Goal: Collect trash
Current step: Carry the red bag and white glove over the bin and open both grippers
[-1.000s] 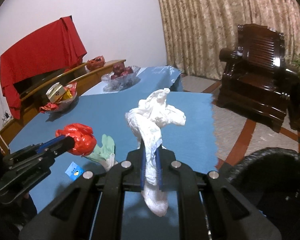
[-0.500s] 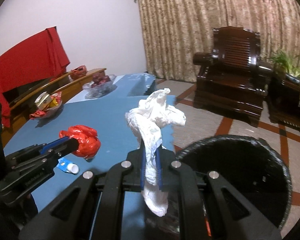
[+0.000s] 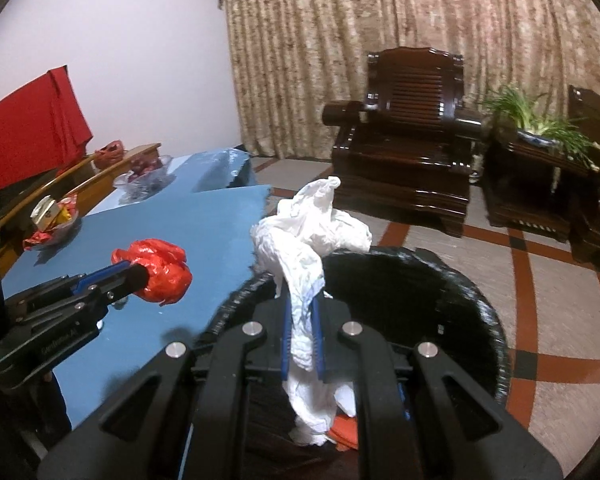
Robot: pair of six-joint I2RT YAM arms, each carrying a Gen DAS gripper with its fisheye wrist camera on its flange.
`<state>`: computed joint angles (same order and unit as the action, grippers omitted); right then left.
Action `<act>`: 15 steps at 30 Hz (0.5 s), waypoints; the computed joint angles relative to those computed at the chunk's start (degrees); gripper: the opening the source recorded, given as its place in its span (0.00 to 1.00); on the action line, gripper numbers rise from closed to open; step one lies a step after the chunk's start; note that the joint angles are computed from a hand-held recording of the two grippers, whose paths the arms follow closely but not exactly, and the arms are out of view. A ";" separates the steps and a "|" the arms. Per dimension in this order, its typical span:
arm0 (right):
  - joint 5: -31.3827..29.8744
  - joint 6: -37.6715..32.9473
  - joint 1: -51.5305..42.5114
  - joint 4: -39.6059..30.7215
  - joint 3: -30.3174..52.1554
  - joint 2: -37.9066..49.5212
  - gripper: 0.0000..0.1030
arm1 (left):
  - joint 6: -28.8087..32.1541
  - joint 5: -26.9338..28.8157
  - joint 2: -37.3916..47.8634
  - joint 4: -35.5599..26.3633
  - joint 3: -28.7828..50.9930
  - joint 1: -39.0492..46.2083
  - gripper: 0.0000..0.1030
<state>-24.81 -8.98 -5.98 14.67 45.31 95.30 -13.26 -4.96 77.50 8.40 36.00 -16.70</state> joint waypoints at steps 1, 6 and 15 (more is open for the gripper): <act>-0.06 -0.23 -0.71 0.02 -0.19 0.11 0.08 | -0.07 -0.20 1.17 0.24 0.61 -0.88 0.20; -0.63 -1.69 -4.13 -0.34 0.17 1.71 0.08 | -0.47 -0.10 5.64 1.14 3.00 -3.60 0.20; 0.22 -3.35 -7.59 0.73 1.58 6.18 0.12 | 0.03 1.15 13.64 2.36 8.36 -6.63 0.22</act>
<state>-24.59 -12.33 -13.56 15.40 46.89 101.49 -13.23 -3.80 91.14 10.76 44.36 -23.33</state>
